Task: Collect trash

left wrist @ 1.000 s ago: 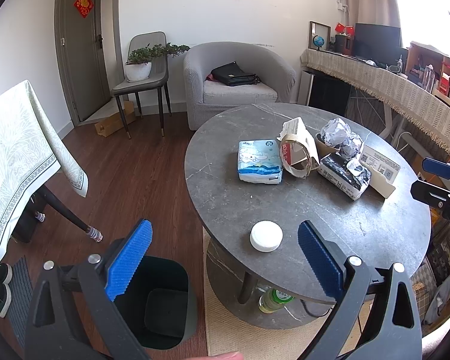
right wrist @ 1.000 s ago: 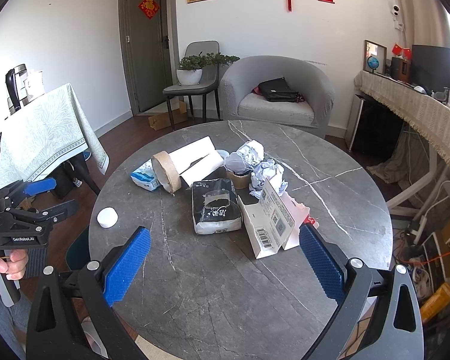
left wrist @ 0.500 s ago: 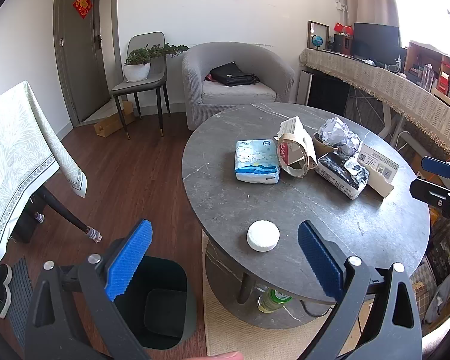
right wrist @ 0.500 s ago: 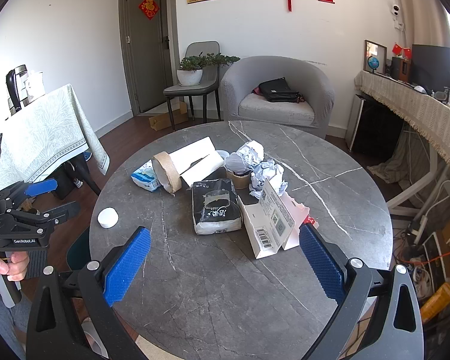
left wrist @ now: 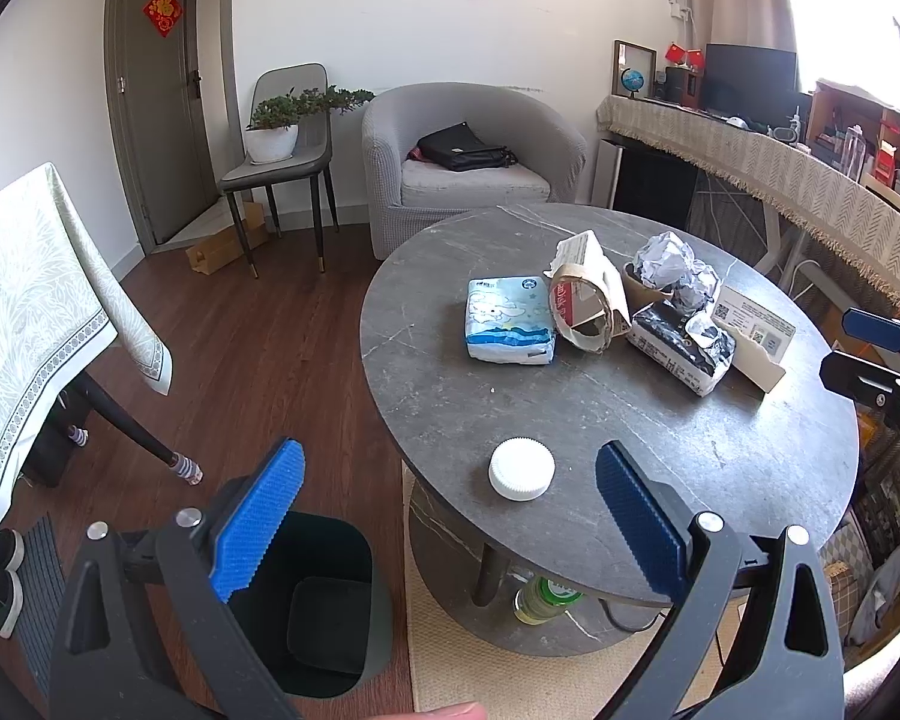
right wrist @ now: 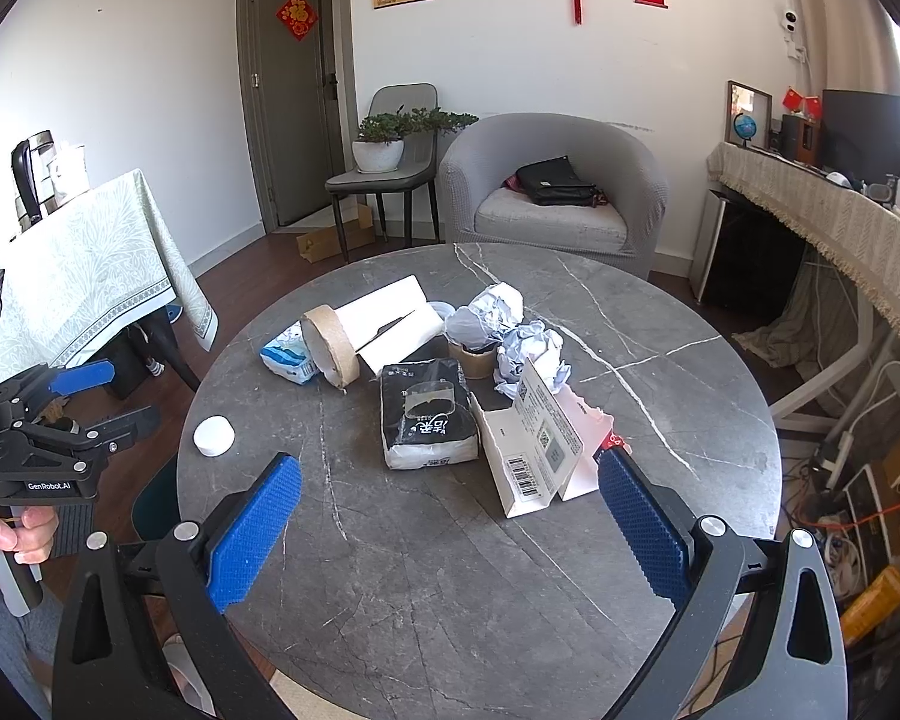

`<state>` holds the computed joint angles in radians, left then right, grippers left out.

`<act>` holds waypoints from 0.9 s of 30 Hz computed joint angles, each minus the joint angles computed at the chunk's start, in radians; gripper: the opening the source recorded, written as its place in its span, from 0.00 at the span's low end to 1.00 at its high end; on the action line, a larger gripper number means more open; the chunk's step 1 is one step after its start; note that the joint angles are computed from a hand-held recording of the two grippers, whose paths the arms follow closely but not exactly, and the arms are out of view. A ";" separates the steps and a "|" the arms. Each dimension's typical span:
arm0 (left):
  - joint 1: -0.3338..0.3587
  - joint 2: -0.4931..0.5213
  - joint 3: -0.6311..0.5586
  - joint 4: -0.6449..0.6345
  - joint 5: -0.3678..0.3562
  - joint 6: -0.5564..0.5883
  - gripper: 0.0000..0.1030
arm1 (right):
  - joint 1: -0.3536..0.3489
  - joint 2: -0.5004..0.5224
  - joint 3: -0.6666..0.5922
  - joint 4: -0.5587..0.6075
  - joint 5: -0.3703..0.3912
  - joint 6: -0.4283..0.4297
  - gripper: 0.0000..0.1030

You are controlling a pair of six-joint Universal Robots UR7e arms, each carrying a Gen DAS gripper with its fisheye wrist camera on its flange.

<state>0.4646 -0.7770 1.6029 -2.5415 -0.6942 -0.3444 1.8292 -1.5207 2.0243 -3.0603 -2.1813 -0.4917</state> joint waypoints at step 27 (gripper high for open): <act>0.010 0.014 0.011 -0.078 -0.047 0.138 0.89 | -0.033 -0.007 -0.001 -0.022 0.030 -0.010 0.97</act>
